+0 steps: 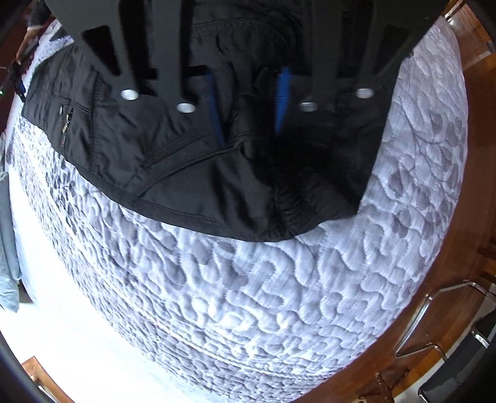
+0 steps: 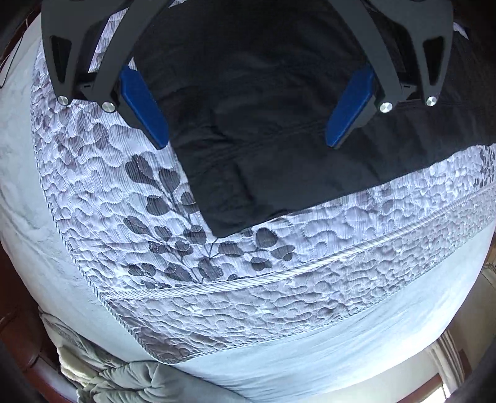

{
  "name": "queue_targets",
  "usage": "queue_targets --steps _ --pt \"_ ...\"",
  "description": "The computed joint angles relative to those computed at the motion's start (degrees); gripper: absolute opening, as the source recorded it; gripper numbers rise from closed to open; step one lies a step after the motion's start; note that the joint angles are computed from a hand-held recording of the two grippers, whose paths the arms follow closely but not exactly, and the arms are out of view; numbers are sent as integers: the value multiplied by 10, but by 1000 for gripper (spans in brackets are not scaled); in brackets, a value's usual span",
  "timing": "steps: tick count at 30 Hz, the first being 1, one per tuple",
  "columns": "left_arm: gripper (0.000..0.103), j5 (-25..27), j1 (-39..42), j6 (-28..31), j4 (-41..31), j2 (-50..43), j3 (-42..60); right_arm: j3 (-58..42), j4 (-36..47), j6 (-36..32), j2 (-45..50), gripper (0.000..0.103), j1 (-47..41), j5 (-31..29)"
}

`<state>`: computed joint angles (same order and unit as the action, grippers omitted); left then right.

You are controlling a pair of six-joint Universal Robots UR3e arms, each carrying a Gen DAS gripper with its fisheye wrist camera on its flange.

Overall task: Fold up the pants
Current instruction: 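Move the left gripper to the waistband while the right gripper reaches the leg hems, then close the left gripper on the waistband while the right gripper grips the leg hems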

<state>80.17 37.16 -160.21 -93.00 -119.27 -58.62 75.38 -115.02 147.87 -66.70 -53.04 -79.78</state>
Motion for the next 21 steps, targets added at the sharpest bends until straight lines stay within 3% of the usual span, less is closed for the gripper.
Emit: queue_targets --steps 1,4,11,14,18,19,20,21 --pt "15 0 -4 0 -4 4 0 -29 21 4 17 101 -4 7" --pt "13 15 -26 -13 2 7 -1 -132 91 10 77 101 -13 23" --pt "15 39 -40 -5 35 6 -18 -344 204 5 211 101 11 -14" --pt "16 48 -50 1 48 2 -22 -350 203 4 231 101 29 -40" --pt "16 54 -63 5 69 3 -35 -282 140 0 207 100 36 -46" --pt "16 53 -62 5 76 6 -43 -262 125 -4 197 90 35 -42" --pt "17 52 -65 3 81 7 -46 -243 114 -12 187 69 32 -32" --pt "17 52 -71 -1 89 7 -50 -230 113 -23 176 63 30 -20"
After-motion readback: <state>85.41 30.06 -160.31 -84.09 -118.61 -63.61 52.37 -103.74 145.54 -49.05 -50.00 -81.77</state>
